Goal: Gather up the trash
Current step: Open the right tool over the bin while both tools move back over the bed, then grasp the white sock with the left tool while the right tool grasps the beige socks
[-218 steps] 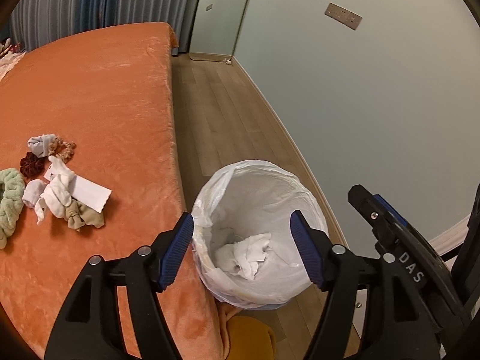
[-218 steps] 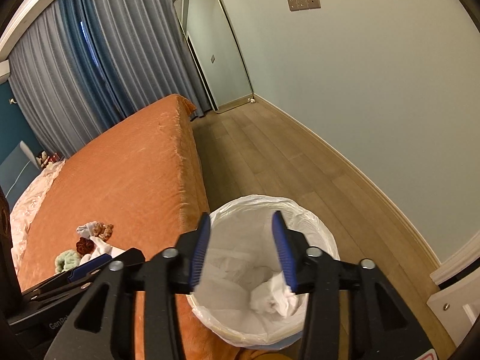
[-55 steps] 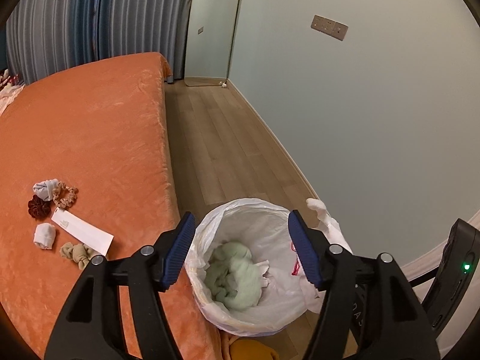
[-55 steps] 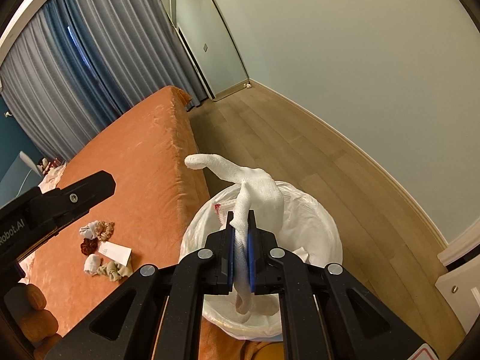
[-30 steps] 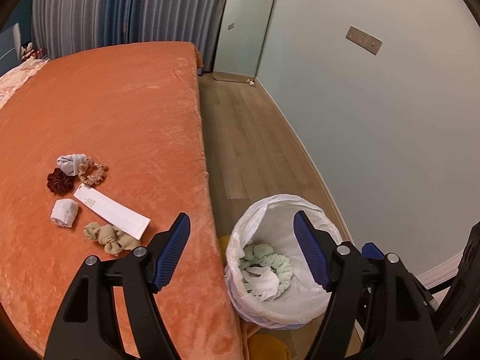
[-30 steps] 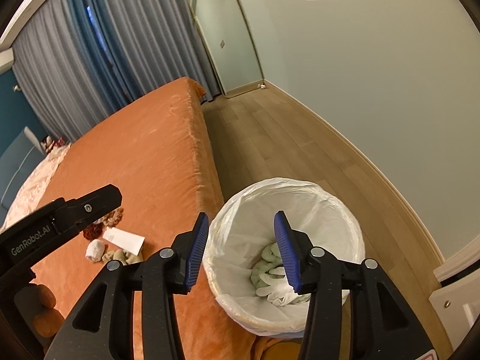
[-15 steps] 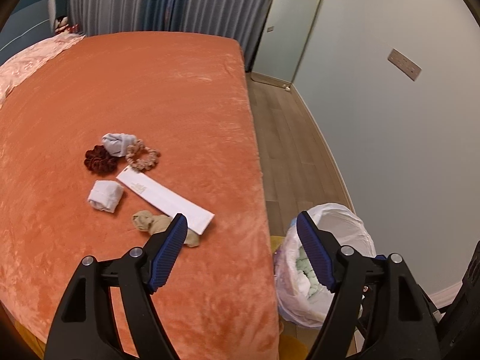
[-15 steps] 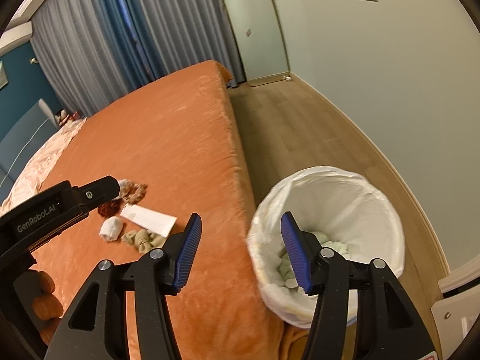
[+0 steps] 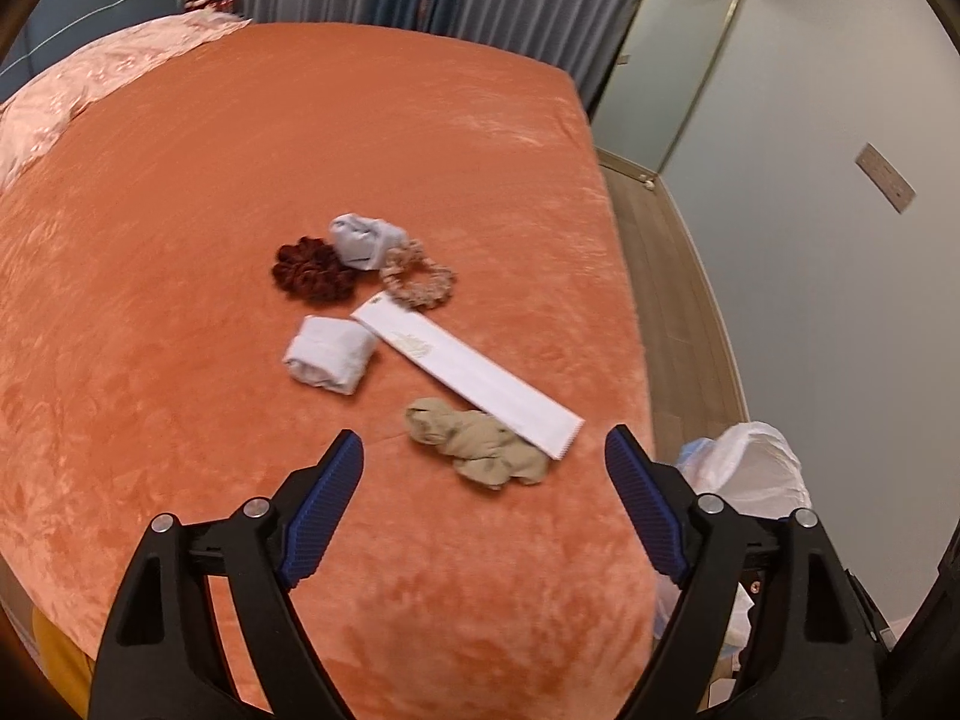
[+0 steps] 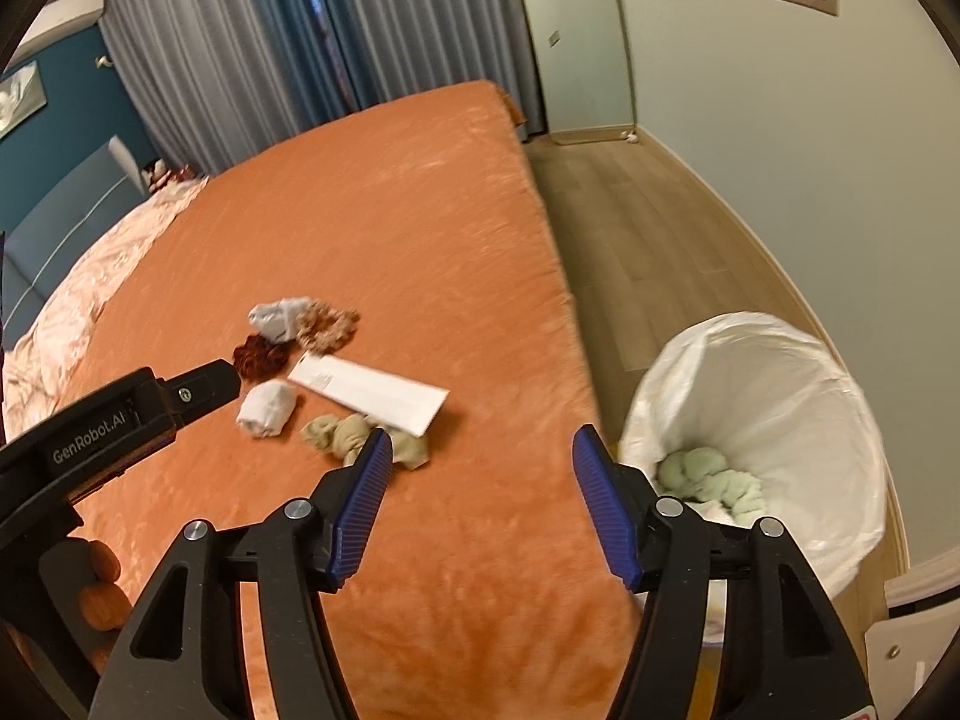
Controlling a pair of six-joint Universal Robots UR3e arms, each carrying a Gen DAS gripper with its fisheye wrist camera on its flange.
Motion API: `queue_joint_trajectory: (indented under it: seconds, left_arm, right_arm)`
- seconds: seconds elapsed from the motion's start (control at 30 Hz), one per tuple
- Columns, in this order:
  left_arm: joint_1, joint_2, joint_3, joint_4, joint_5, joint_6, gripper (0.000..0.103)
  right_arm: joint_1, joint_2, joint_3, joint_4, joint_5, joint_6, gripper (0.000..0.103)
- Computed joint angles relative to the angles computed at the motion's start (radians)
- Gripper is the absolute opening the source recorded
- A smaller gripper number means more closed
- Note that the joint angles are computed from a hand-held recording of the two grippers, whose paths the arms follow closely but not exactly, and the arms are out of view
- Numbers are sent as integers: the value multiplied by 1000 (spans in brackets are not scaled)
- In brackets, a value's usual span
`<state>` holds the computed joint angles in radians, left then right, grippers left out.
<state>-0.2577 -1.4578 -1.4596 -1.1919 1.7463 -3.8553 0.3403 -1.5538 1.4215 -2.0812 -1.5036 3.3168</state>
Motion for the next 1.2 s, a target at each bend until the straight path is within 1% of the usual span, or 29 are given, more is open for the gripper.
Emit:
queue_joint_trajectory:
  seconds: [0.23, 0.3, 0.43, 0.53, 0.7, 0.83, 0.93, 1.1, 1.13, 1.17, 1.2]
  left_arm:
    - [173, 158, -223, 11, -54, 86, 80]
    - [230, 198, -282, 15, -73, 126, 80]
    - [326, 241, -367, 38, -105, 194, 81]
    - [384, 242, -411, 66, -121, 242, 83]
    - [457, 177, -445, 126, -166, 323, 84]
    - [496, 103, -442, 179, -217, 364, 84]
    - [511, 35, -427, 218, -253, 377, 86]
    - [500, -86, -376, 254, -268, 381, 86]
    - [498, -104, -368, 259, -269, 381, 83]
    - [500, -119, -362, 262, -278, 384, 75]
    - [502, -136, -355, 265, -290, 388, 70]
  right_arm:
    - [111, 144, -63, -26, -28, 40, 61]
    - [138, 196, -91, -33, -29, 50, 61]
    - [181, 296, -158, -42, -31, 61, 61]
    - [203, 371, -221, -35, -36, 68, 61]
    - [224, 510, -352, -16, -36, 83, 61]
    - [230, 597, -442, 13, -45, 92, 61]
    - [230, 656, -503, 35, -46, 101, 61]
    - [225, 715, -560, 55, -41, 108, 59]
    - [223, 724, -567, 56, -36, 111, 58]
    - [221, 727, -566, 53, -31, 113, 57]
    - [218, 731, -564, 48, -26, 115, 57]
